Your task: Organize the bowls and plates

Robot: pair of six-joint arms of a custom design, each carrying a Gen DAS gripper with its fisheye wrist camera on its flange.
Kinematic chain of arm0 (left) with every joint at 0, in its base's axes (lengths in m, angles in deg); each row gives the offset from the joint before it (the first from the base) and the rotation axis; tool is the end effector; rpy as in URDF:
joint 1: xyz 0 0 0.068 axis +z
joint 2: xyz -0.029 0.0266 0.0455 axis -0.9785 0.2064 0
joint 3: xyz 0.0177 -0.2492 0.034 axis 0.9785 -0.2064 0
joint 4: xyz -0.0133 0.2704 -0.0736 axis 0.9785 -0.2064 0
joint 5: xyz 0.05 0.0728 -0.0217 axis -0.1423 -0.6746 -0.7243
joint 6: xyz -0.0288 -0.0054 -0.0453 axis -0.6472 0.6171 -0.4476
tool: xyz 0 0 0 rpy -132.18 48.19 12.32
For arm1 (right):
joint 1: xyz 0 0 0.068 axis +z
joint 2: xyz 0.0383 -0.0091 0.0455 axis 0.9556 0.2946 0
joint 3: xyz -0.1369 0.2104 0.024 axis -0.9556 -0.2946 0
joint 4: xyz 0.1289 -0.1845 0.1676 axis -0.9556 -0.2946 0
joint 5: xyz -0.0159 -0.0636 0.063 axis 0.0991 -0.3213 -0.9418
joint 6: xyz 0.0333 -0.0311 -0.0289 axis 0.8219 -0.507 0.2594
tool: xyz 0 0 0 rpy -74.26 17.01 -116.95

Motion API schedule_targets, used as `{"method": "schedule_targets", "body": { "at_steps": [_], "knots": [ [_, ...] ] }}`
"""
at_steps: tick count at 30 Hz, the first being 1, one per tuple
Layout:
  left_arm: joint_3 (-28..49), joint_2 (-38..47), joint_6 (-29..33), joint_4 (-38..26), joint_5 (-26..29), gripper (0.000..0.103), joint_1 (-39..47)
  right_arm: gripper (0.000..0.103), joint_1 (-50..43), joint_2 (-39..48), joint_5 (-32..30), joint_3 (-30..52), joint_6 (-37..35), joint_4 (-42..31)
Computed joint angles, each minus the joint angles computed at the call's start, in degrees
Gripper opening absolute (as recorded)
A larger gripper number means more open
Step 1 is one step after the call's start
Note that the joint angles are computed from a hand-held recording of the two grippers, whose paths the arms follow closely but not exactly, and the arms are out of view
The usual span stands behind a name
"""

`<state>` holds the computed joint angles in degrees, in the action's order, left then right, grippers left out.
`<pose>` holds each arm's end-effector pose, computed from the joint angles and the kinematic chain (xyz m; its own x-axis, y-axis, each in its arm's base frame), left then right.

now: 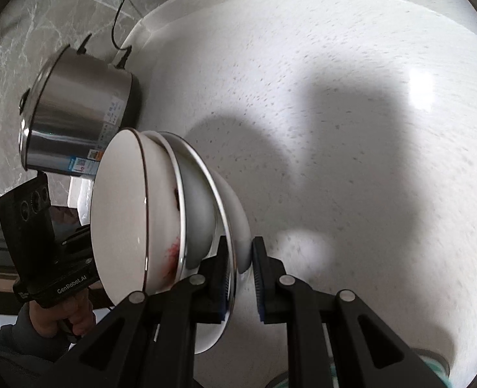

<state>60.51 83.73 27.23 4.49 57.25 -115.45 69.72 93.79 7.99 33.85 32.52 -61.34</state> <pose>0.2276 -0.1797 0.0883 -0.9587 -0.1055 -0.2640 0.0094 0.9163 -0.4004 0.2918 0.0026 0.1490 -0.9401 -0.3366 -0.0533 -0.3094 0.7774 0.5477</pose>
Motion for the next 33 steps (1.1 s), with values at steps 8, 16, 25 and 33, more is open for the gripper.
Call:
{"method": "schedule_targets", "body": {
  "at_steps": [8, 16, 25, 33],
  "knots": [
    [8.58, 2.31, 3.76, -4.34, 2.32, 0.011, -4.87, 0.016, -10.46, -12.29, 1.28, -4.84, -1.44, -5.8],
    [18.03, 7.4, 1.05, -6.5, 0.8, 0.009, -14.86, 0.016, -29.11, -21.23, 4.21, -7.51, -13.28, -15.75],
    [31.71, 18.12, -7.49, -9.01, -5.12, 0.009, -27.97, 0.016, -48.87, -15.25, 9.13, -2.01, -31.68, -22.77],
    [43.65, 28.96, -12.13, -11.09, -6.93, 0.008, -33.51, 0.016, -55.76, -9.55, 12.52, 0.81, -37.34, -21.79]
  ]
}}
